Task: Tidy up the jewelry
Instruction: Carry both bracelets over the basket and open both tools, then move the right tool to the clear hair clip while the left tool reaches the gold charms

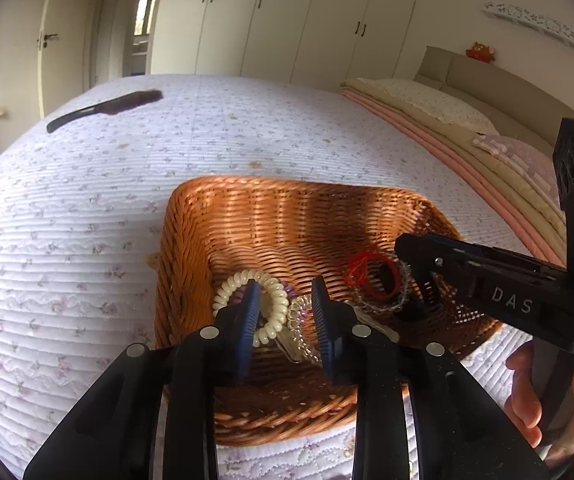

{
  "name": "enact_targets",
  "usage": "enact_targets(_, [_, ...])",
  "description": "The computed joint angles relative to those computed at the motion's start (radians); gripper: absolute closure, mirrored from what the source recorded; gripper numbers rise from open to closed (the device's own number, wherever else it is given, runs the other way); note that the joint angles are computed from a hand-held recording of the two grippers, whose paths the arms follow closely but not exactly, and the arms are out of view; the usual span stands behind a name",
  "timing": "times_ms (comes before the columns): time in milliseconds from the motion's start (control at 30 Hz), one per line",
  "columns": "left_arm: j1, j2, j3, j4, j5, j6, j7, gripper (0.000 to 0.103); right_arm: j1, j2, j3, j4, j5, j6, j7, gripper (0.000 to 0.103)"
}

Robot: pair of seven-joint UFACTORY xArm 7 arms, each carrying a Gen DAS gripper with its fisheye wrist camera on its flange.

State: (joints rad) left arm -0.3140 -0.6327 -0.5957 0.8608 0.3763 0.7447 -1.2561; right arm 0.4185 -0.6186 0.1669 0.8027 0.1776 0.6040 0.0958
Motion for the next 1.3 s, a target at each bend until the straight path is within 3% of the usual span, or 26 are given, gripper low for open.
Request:
enact_targets(67, [-0.002, -0.023, -0.008, 0.007, 0.005, 0.005, -0.008, 0.061, 0.01, -0.037, -0.009, -0.016, 0.008, 0.0, -0.006, 0.061])
enact_targets(367, [-0.004, -0.137, -0.097, 0.12, -0.015, 0.132, 0.033, 0.057, 0.032, -0.309, -0.025, -0.099, 0.015, 0.094, -0.035, 0.06])
enact_targets(533, [0.011, -0.232, -0.154, 0.166, -0.077, 0.221, 0.031, 0.048, 0.077, -0.53, -0.046, -0.173, 0.062, 0.238, -0.042, 0.06])
enact_targets(767, [0.013, -0.355, -0.232, 0.179, -0.218, 0.361, 0.029, 0.048, 0.159, -0.884, 0.004, -0.325, 0.131, 0.561, -0.057, 0.059])
enact_targets(900, [0.004, -0.395, -0.249, 0.141, -0.302, 0.366, 0.006, 0.048, 0.19, -1.019, 0.063, -0.377, 0.182, 0.674, -0.068, 0.059])
enact_targets(1067, [-0.001, -0.382, -0.258, 0.096, -0.361, 0.372, -0.008, 0.048, 0.195, -1.033, 0.109, -0.385, 0.212, 0.737, -0.12, 0.06])
enact_targets(1167, [-0.023, -0.361, -0.246, 0.049, -0.378, 0.333, -0.017, 0.05, 0.197, -1.031, 0.145, -0.386, 0.207, 0.753, -0.159, 0.06])
enact_targets(1200, [-0.032, -0.347, -0.241, 0.035, -0.379, 0.313, -0.016, 0.05, 0.193, -1.026, 0.158, -0.386, 0.201, 0.751, -0.169, 0.062])
enact_targets(1233, [-0.04, -0.329, -0.236, 0.025, -0.378, 0.298, -0.013, 0.05, 0.195, -1.024, 0.161, -0.387, 0.202, 0.751, -0.176, 0.072])
enact_targets(1300, [-0.039, -0.281, -0.234, 0.028, -0.36, 0.287, -0.01, 0.05, 0.188, -1.015, 0.161, -0.392, 0.2, 0.743, -0.183, 0.082])
